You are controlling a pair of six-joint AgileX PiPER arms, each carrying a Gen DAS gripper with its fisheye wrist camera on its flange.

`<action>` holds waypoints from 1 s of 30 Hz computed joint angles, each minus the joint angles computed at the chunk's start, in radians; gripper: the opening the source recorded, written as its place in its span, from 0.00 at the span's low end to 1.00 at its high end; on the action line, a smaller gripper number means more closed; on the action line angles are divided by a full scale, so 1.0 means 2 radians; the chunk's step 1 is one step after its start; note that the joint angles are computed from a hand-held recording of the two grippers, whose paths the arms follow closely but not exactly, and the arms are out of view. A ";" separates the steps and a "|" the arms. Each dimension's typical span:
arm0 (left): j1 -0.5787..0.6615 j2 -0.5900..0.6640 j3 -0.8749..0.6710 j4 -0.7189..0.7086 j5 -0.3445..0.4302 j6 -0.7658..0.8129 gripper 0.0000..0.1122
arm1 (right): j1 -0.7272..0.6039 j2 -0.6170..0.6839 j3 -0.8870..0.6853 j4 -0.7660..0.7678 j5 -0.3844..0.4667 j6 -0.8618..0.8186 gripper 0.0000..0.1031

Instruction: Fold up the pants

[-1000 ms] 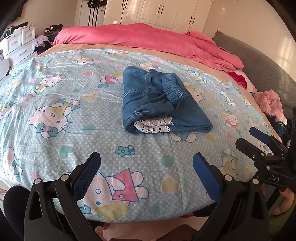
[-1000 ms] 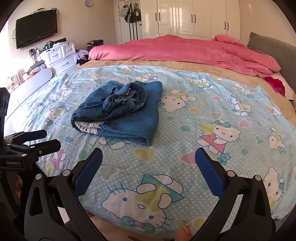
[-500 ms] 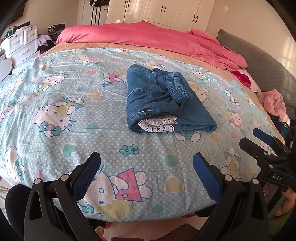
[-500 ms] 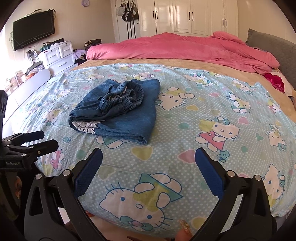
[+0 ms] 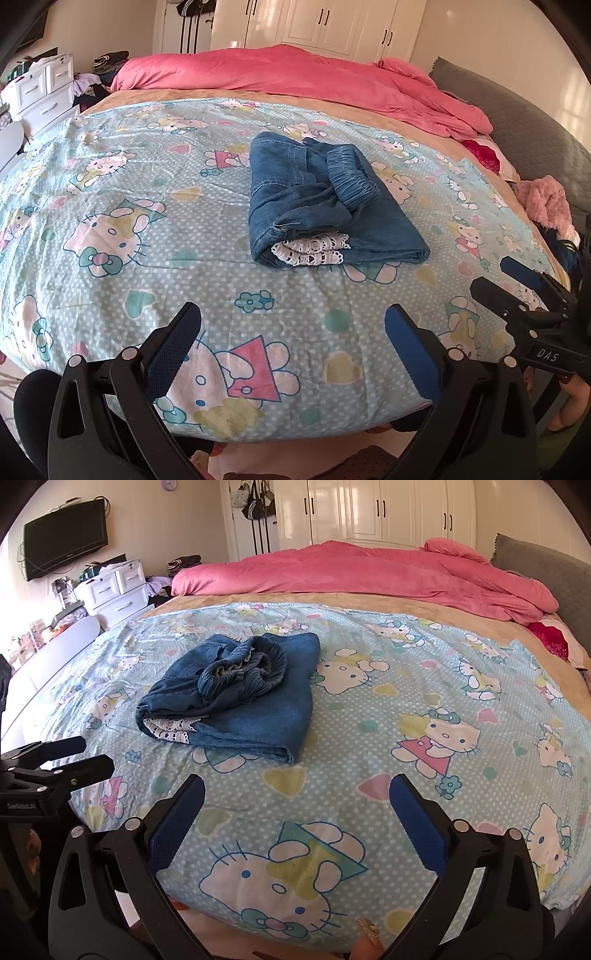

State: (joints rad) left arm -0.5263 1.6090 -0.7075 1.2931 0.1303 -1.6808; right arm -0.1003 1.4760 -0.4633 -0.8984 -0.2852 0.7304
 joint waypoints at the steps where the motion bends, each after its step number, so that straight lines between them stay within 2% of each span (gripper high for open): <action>1: 0.000 -0.001 0.000 0.000 0.000 0.000 0.88 | 0.001 0.000 0.000 0.005 0.002 -0.004 0.92; 13: 0.002 0.000 -0.005 -0.079 0.002 0.078 0.88 | 0.014 0.002 -0.002 0.033 0.017 -0.023 0.92; 22: 0.003 0.001 -0.006 -0.068 0.006 0.070 0.88 | 0.018 0.006 -0.004 0.044 0.022 -0.030 0.92; 30: 0.006 -0.001 -0.006 -0.103 0.004 0.106 0.88 | 0.020 0.006 -0.003 0.052 0.025 -0.035 0.92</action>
